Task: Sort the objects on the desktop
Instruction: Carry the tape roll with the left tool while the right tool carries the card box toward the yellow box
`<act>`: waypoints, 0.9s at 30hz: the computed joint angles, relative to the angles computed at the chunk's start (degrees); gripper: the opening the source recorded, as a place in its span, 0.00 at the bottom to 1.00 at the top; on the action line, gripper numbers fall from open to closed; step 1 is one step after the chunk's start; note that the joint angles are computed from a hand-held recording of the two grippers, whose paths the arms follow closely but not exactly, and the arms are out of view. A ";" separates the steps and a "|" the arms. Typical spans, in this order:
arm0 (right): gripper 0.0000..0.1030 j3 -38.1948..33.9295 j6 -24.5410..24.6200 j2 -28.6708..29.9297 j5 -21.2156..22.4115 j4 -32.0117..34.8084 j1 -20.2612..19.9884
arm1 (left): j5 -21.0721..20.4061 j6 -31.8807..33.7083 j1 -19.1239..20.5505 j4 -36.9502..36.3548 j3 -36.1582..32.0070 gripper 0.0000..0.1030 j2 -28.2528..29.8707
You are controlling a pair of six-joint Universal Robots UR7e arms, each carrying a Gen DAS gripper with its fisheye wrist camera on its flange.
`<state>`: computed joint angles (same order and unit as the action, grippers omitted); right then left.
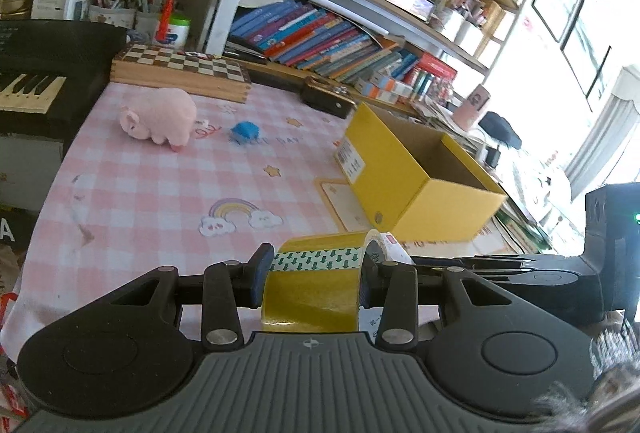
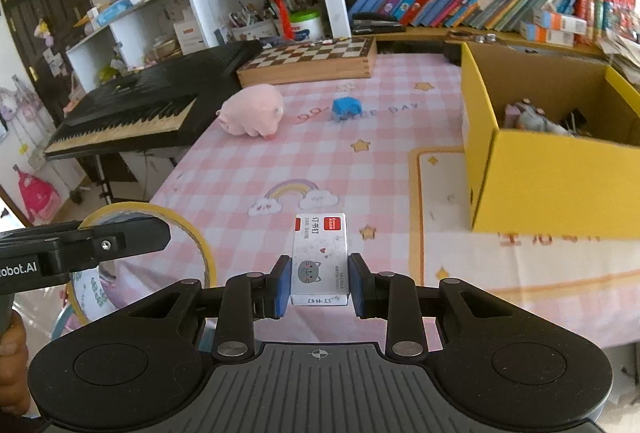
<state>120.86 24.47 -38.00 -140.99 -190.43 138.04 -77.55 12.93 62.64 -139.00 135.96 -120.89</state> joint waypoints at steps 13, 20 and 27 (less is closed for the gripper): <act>0.29 4.06 21.00 -1.63 -6.20 9.72 5.99 | -5.05 3.36 -0.43 9.20 0.59 0.37 -4.11; 0.29 5.90 32.38 -4.41 -8.85 18.87 8.09 | -7.82 4.47 -1.40 11.03 0.91 0.37 -3.17; 0.29 8.00 45.31 -8.05 -10.96 29.31 9.62 | -10.42 5.51 -3.17 11.09 1.54 0.37 -0.88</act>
